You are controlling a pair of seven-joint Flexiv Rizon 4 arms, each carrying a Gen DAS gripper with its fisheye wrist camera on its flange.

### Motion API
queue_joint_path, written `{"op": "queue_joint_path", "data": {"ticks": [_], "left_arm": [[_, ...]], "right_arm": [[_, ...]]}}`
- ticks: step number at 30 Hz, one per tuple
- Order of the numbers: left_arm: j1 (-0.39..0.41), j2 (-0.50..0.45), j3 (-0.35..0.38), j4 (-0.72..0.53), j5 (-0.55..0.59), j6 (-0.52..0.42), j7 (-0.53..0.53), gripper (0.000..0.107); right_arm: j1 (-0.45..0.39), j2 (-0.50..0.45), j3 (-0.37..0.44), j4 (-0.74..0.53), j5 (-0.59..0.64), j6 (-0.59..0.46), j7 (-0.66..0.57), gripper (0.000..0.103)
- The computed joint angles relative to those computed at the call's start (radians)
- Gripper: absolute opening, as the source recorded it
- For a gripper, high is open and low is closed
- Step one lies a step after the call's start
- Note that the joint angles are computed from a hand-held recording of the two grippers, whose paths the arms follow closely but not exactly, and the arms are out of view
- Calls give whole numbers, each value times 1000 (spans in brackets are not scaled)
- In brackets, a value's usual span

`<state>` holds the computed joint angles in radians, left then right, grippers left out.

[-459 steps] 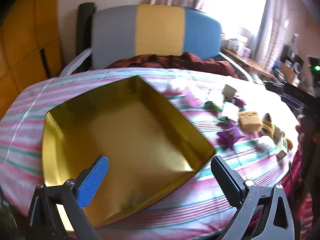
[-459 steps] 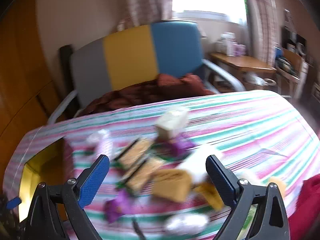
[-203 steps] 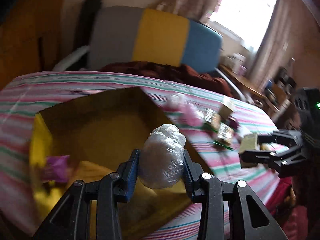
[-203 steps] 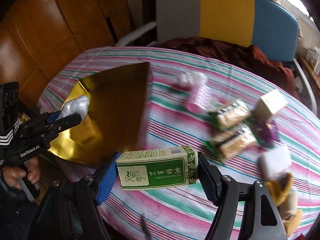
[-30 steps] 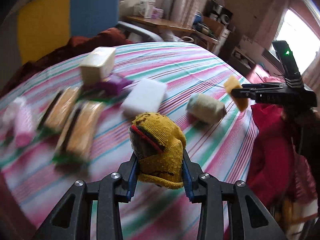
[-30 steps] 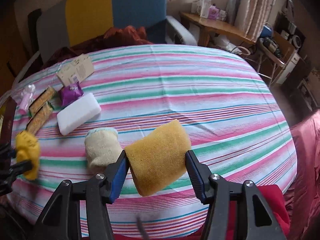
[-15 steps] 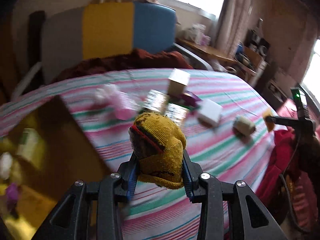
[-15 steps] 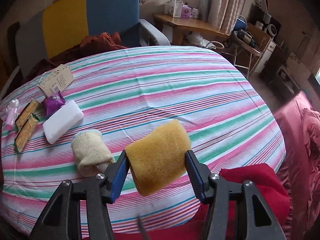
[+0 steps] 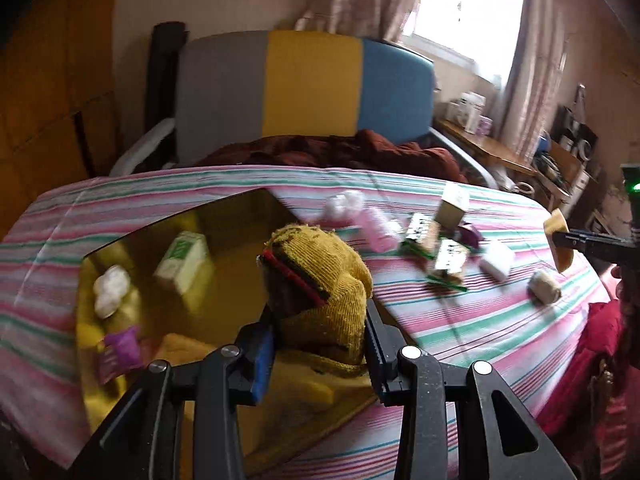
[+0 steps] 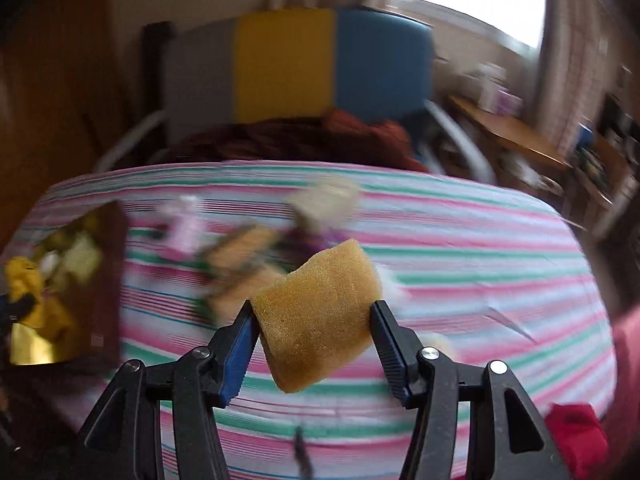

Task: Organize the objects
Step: 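Carry the glove and orange sponge to the gold tray and release both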

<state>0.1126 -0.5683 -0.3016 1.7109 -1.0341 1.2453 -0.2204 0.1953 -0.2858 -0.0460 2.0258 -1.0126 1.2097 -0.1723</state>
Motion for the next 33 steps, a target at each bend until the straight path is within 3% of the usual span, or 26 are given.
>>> {"op": "queue_joint_path", "data": {"ticks": [10,16,20,22,25,30,33], "left_arm": [[52,6,25,26,-68,80,-21,40],[62,-9,58,42,-12,120,-122,43],[71,-22,72,51,58,151,-213,51],[98,-20,35,63,54,192,-220,75],[192,-10,-113,96,-25,293,-129,92],[289,-27,-288,120,-43,464,-47,97],[276,-36,-269,114,3,485,-81,97]], "right_arm": [[107,-256,85,-313,260,89,-291,57],[150,-380,145,-476,400,78,-456,59],[178,-443,174,-568,465,40,-557,69],[192,-463,176,-596,495,26,-589,86],[221,-471,159,-602,531,29,-612,87],[283,-459,80,-572,567,51,-606,87],[338,-438,-7,-533,543,76,-541,88]]}}
